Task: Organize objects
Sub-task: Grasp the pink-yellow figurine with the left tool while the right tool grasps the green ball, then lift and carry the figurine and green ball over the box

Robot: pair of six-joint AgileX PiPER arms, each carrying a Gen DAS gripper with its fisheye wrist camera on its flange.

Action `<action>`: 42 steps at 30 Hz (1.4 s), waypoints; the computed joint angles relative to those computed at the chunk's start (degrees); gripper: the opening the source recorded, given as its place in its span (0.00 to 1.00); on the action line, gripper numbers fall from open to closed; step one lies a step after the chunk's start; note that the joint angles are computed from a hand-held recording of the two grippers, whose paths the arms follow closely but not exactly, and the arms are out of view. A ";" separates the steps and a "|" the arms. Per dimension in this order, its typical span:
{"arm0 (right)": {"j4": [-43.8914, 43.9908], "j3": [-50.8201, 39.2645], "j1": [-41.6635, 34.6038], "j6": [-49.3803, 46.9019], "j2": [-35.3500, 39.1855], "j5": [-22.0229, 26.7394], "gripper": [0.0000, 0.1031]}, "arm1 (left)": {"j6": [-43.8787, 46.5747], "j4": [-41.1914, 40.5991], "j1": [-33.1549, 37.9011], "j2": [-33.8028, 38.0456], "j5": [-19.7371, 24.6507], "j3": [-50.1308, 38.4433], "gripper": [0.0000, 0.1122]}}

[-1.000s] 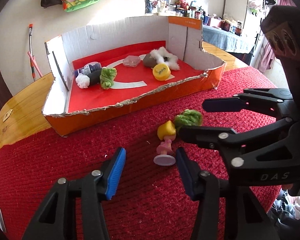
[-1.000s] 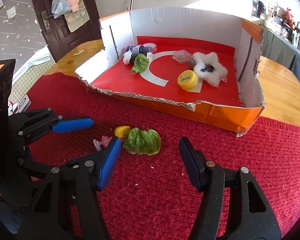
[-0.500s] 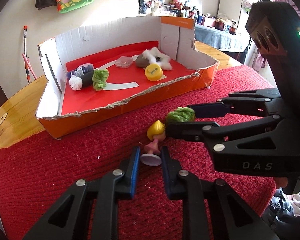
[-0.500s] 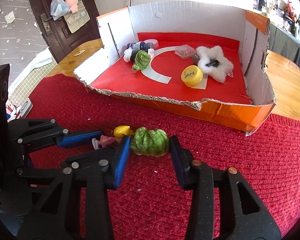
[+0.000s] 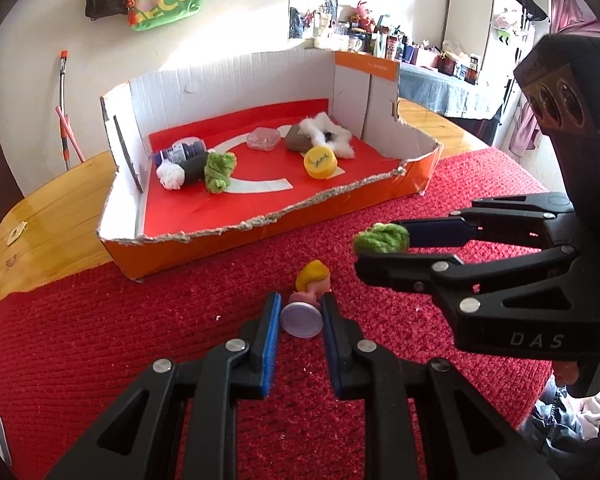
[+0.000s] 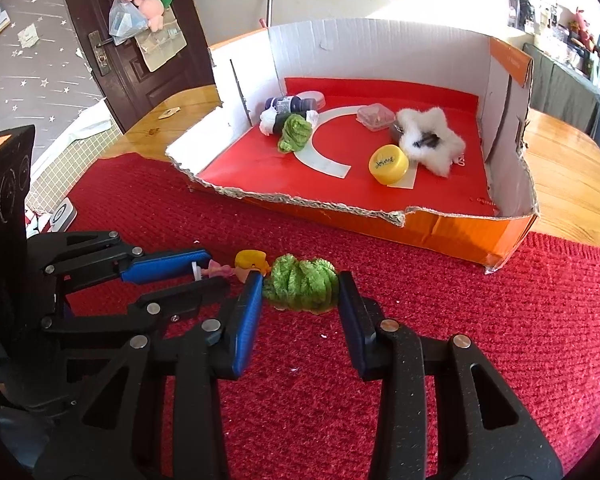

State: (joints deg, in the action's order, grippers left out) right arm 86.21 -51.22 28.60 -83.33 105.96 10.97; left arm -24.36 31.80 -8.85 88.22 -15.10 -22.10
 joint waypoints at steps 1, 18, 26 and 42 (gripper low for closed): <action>0.28 0.13 0.11 -0.32 -0.20 -0.02 0.35 | 0.01 0.08 0.03 -0.45 0.00 0.16 0.19; 2.78 1.18 -0.20 -2.45 -1.89 0.73 0.35 | -9.27 10.77 1.53 -5.00 0.11 1.11 0.18; 1.94 1.53 -0.37 -1.72 -3.13 0.81 0.35 | -13.97 15.58 2.83 -6.80 -0.22 1.01 0.18; -4.32 0.05 -0.25 4.11 -4.27 1.44 0.35 | -20.85 22.20 4.93 -7.89 -0.41 -1.53 0.18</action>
State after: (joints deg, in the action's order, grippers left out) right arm 81.88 -51.17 28.35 -79.23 101.69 12.41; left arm -45.21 54.00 -3.92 80.33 -15.51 -23.63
